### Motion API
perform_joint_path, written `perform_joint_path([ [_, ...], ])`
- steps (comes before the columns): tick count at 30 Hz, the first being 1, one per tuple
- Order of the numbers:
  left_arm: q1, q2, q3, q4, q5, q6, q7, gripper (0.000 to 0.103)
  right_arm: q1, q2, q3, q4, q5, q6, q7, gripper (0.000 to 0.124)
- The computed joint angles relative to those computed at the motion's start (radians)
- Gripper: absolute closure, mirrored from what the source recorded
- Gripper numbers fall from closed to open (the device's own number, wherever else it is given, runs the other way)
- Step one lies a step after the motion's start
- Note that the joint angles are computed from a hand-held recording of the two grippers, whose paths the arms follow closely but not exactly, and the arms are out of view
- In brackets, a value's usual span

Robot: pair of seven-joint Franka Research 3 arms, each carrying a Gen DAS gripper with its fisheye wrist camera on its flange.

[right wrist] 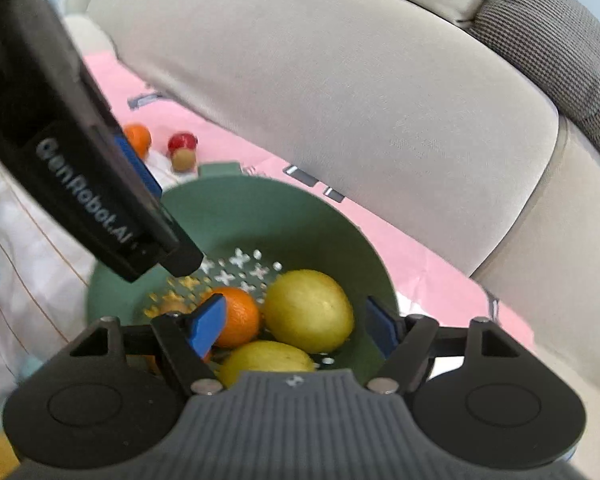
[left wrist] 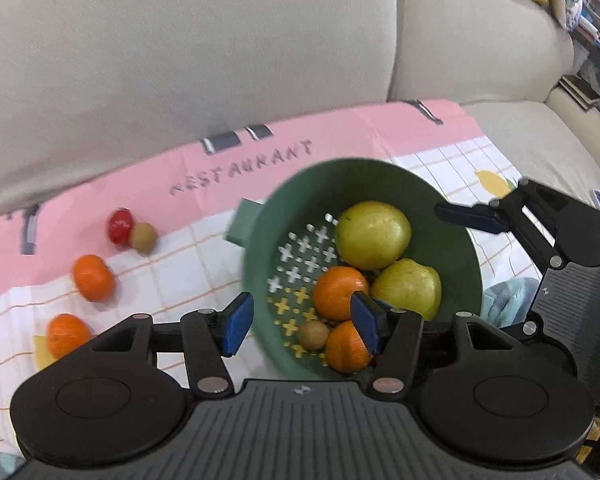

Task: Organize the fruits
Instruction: 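Move both tools back from the colander toward the remaining fruit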

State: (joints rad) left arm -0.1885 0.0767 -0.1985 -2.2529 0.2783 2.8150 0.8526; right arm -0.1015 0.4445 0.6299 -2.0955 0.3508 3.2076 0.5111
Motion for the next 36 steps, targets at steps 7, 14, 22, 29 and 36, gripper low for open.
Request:
perform_joint_path([
  [7,0.028,-0.134,0.017,-0.110,0.163,-0.008,-0.177,0.037,0.011,-0.027,0.046,0.011,0.131,-0.071,0.041,0.048],
  [14,0.086,-0.250,-0.004,-0.214,0.288,-0.016,-0.292,0.037,0.007,-0.072,0.106,-0.012,0.304,-0.135,0.016,0.048],
  [22,0.156,-0.378,-0.002,-0.349,0.326,0.042,-0.351,0.037,0.124,-0.097,0.034,0.017,0.415,-0.209,0.033,0.048],
  [29,0.197,-0.433,0.022,-0.435,0.258,0.106,-0.335,0.037,0.268,-0.105,-0.060,0.030,0.457,-0.214,0.025,0.055],
  [36,0.155,-0.392,0.094,-0.473,0.110,0.203,-0.218,0.037,0.410,-0.086,-0.180,0.059,0.449,-0.210,-0.012,0.066],
])
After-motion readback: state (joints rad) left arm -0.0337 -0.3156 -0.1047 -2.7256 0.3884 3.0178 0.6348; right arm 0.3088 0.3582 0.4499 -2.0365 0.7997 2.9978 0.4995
